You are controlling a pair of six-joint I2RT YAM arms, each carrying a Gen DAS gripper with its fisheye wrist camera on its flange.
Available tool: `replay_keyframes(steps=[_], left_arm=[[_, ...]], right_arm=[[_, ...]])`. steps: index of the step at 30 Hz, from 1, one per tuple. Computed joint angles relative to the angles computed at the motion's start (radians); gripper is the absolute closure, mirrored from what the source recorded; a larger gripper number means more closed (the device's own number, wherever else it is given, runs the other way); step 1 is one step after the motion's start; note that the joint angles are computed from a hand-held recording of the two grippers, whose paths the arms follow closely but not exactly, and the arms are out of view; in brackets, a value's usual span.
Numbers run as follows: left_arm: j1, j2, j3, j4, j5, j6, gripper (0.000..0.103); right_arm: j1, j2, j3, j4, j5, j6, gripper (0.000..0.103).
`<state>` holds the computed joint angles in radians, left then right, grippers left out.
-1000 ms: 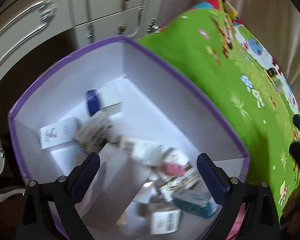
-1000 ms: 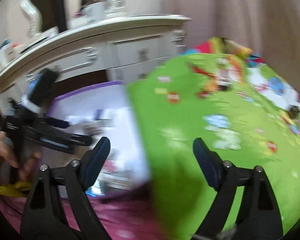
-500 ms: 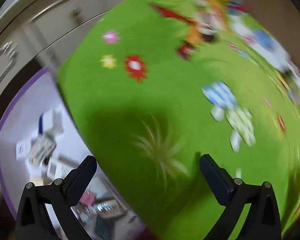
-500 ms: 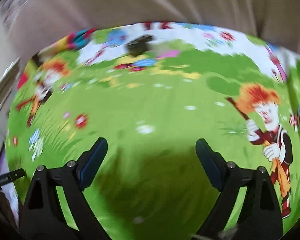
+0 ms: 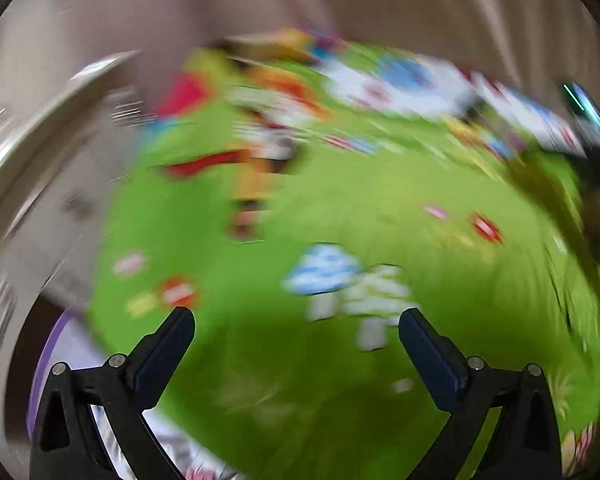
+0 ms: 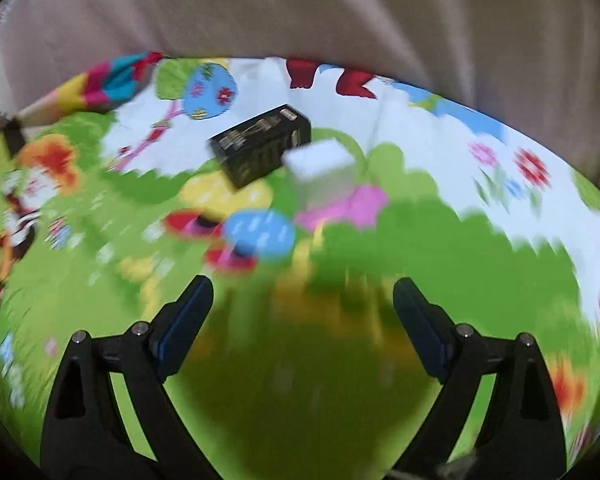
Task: Organize rigid objects
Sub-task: 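Move both open tools back over the play mat, then grasp the black 'DORMI' box with the left tool while the right tool grasps the small white cube box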
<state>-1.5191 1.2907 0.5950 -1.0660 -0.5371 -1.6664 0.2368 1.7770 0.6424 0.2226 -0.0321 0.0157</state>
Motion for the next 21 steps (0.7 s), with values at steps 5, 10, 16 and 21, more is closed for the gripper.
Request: replay_keyframes(steps=[5, 10, 16, 21], left_arm=[[0.427, 0.224, 0.033, 0.586, 0.051, 0.732, 0.0], [0.635, 0.625, 0.367, 0.794, 0.052, 1.205, 0.0], [0.777, 0.97, 0.869, 0.806, 0.19, 1.449, 0.0], [0.837, 1.106, 1.119, 0.697, 0.398, 1.424, 0.039]], right_arm=[[-0.035, 0.264, 0.297, -0.063, -0.065, -0.135, 0.012], [-0.114, 0.155, 0.164, -0.005, -0.175, -0.181, 0.053], [-0.242, -0.1, -0.165, 0.012, -0.164, -0.26, 0.053], [-0.362, -0.25, -0.36, 0.046, -0.214, -0.31, 0.052]])
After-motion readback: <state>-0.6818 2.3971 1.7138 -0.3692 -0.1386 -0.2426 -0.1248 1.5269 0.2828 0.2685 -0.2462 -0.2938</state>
